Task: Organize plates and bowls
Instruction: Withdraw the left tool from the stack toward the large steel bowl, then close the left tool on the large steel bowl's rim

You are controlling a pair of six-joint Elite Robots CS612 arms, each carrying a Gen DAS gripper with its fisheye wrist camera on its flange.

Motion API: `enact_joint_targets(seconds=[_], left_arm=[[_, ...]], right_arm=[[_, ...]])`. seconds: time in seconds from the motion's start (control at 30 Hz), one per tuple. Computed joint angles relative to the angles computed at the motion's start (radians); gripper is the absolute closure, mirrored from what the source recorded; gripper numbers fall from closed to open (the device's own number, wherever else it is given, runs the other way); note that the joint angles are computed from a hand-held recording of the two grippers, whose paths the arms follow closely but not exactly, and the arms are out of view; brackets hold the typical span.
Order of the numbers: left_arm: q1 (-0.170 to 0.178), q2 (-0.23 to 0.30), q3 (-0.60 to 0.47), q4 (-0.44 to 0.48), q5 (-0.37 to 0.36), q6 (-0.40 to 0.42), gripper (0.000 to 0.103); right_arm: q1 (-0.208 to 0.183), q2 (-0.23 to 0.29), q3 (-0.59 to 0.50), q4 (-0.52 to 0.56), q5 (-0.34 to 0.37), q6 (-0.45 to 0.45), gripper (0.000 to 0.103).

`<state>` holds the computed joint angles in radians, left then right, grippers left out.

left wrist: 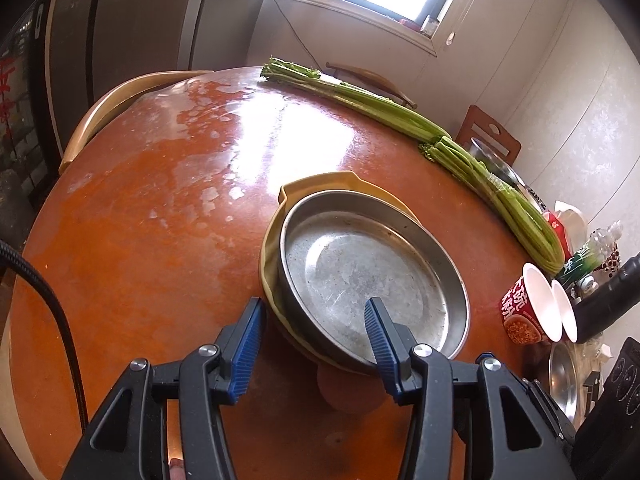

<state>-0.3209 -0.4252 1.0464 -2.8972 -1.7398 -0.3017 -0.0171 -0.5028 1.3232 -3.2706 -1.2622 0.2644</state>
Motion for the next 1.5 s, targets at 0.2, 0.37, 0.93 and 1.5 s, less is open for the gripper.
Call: enact_joint_targets(seconds=[0.2,0.37,0.93,1.5], left_arm=[[-0.01,0.019,-0.045,0.029,0.018,0.011,0.052],[-0.019,0.037,-0.079,0.038,0.056,0.014,0.052],[-0.014,-0.063,0.102,-0.174,0.105,-0.005,0.052],[-0.097,-0.149,0.169,-0.221,-0.022,0.106,0.051]], right_arm=[[-0.009,-0.002,0.001,0.01,-0.036,0.024,0.03],[-0.011,-0.002,-0.007,0.044,-0.019,0.017,0.03],[-0.012,-0.086,0.066,0.0,-0.109,-0.062,0.03],[-0.1,-0.209,0.273,-0.144,-0.237,0.005,0.03]])
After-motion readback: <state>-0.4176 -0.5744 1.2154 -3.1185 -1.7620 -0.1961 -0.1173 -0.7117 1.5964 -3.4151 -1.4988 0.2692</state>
